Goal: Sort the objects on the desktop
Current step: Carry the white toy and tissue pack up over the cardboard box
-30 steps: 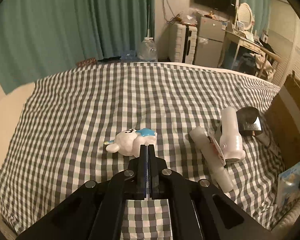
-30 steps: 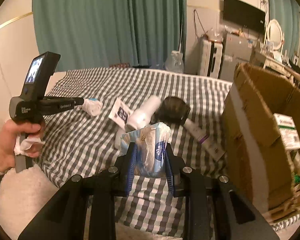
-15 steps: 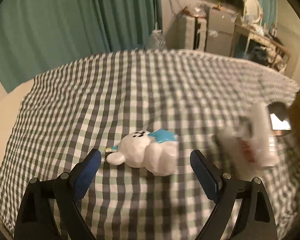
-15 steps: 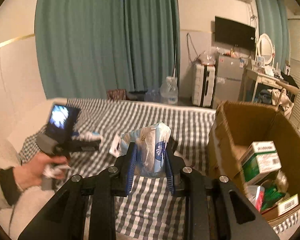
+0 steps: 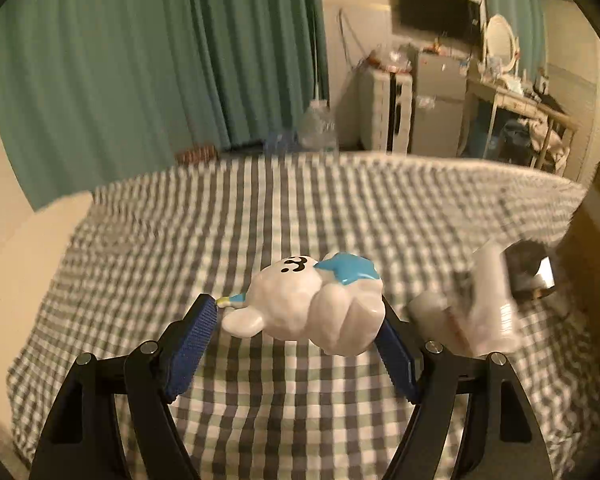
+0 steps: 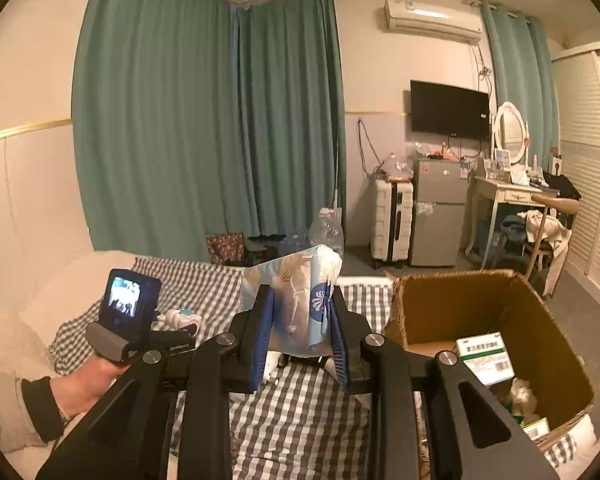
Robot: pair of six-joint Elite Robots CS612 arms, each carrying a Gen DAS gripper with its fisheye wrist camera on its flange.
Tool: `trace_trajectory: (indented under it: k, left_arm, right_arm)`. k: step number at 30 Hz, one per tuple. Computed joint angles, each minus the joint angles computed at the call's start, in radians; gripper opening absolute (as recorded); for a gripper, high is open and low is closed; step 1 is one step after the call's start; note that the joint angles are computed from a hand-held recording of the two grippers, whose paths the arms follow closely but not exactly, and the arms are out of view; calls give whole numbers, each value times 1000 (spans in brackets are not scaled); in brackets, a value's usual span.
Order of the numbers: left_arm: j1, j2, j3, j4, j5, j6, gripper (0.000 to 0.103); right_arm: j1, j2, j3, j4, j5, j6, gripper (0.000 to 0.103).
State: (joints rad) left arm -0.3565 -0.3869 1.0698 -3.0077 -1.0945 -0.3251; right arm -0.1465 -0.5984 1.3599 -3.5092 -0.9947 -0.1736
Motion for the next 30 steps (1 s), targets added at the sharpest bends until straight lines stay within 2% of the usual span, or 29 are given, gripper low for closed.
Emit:
trace_trajectory:
  k: [4, 8, 12, 18, 24, 30]
  left_arm:
    - [-12, -56, 75, -100, 3, 7, 79]
    - [-32, -111, 153, -195, 36, 26, 79]
    - [-51, -178, 230, -248, 40, 8, 79]
    - [-93, -263, 322, -364, 62, 51, 79]
    - [-139, -308, 355, -411, 84, 91, 79]
    - [-179, -324, 342, -391, 88, 106, 79]
  right_arm:
    - [-13, -29, 31, -50, -2, 23, 26]
    - [-25, -62, 62, -86, -6, 39, 26]
    - [-35, -98, 105, -125, -16, 38, 26]
    - [-64, -140, 161, -202, -15, 71, 26]
    - [-100, -165, 193, -273, -3, 143, 26]
    - [-137, -184, 214, -315, 11, 201, 27]
